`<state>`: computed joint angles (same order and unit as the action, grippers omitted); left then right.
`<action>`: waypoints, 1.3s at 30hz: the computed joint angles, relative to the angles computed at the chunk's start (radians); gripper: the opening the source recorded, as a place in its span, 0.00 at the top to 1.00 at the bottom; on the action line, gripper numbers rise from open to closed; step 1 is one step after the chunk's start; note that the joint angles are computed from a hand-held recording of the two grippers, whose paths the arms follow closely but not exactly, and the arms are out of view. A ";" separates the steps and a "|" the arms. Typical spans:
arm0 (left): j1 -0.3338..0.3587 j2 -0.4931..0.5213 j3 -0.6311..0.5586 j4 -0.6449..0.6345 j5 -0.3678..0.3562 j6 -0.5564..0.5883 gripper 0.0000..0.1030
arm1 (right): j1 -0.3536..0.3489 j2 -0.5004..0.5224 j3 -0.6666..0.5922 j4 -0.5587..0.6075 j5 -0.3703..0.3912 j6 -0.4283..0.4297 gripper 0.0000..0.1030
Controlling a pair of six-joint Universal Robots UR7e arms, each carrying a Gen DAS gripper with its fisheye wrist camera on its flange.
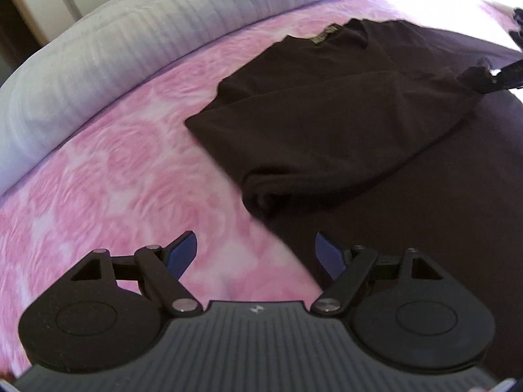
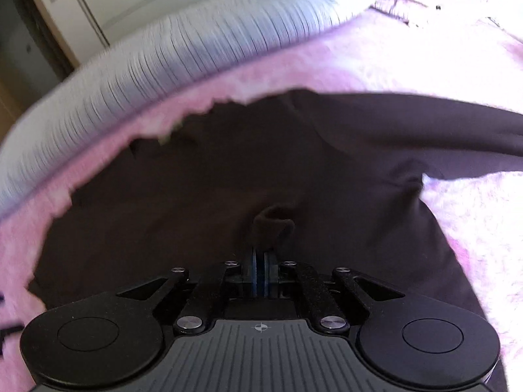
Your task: Fold clothes
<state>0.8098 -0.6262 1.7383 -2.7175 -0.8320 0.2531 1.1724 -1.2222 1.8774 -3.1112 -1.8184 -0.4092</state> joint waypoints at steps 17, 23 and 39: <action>0.003 0.112 0.075 -0.418 0.039 0.444 0.97 | 0.228 0.170 -0.227 0.382 0.087 -0.263 0.61; -0.012 0.156 0.119 -0.610 0.071 0.526 0.98 | 0.325 0.453 -0.564 0.645 0.038 -0.477 0.58; -0.018 0.121 0.144 -0.511 0.093 0.161 0.95 | 0.328 0.662 -0.844 0.691 -0.023 -0.300 0.86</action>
